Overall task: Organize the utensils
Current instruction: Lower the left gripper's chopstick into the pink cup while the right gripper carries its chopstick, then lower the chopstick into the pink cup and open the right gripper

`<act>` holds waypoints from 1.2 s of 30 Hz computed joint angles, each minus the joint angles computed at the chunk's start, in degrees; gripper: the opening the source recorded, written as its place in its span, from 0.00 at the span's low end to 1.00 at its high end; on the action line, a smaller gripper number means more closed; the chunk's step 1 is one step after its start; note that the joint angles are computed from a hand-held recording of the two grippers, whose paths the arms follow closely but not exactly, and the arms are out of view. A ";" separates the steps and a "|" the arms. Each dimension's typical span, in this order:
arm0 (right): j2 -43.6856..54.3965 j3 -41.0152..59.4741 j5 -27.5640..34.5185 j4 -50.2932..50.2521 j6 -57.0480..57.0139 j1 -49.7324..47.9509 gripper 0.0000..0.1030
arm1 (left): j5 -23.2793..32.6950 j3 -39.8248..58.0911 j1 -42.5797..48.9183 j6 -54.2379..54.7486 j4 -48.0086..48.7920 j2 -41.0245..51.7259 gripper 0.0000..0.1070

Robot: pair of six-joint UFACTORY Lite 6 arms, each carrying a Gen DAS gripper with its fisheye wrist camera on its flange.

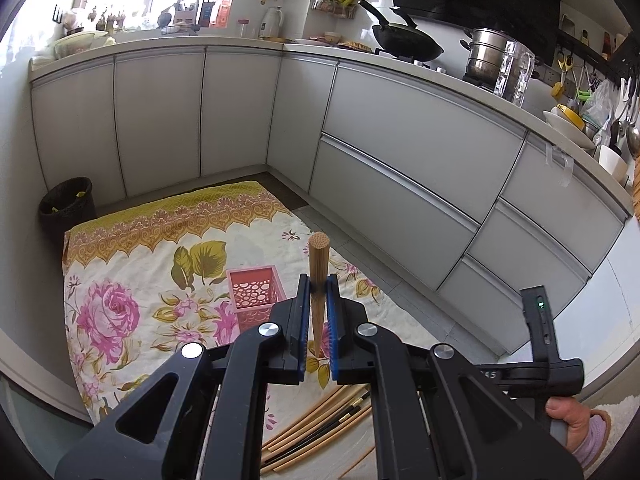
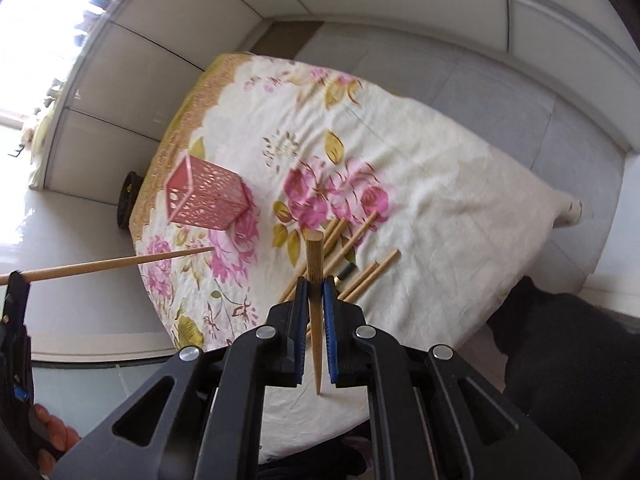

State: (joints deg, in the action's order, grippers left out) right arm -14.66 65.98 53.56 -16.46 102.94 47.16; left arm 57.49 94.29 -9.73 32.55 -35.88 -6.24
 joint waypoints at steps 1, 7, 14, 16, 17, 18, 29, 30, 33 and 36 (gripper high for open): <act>0.45 2.70 2.49 -1.78 0.21 1.17 0.08 | -0.18 0.33 -0.13 -0.63 0.34 0.02 0.07; 4.62 21.22 17.11 -12.60 -2.62 6.31 0.08 | 0.23 6.95 -0.57 -5.05 1.80 2.91 0.07; 16.12 46.53 20.26 -14.80 -18.54 -2.87 0.08 | -3.54 21.05 -3.84 -15.97 11.80 12.15 0.07; 19.22 51.65 19.85 -14.27 -21.62 -5.42 0.08 | -5.94 23.42 -4.78 -18.83 14.97 14.69 0.07; 20.72 53.73 19.49 -14.02 -22.95 -6.51 0.08 | -7.51 23.81 -5.35 -20.28 16.92 15.68 0.07; 22.22 55.55 18.96 -13.61 -24.34 -7.84 0.08 | -8.32 24.54 -5.59 -21.03 17.95 17.12 0.07; 32.35 61.52 9.63 -7.52 -31.20 -16.24 0.08 | -10.61 23.64 -6.00 -25.05 22.99 29.29 0.18; 33.73 63.12 9.62 -7.25 -31.91 -16.49 0.08 | -10.46 23.26 -5.46 -24.61 22.00 28.85 0.25; 37.14 67.18 9.72 -7.05 -33.37 -16.80 0.08 | -12.01 21.60 -3.08 -23.03 16.75 25.35 0.52; 41.79 73.47 10.71 -6.90 -35.10 -17.15 0.08 | -11.95 21.96 0.01 -22.92 12.50 21.96 0.55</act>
State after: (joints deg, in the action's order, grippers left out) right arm 27.12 139.46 64.27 -23.36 67.85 30.01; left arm 45.54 116.25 -9.72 9.63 -23.38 15.72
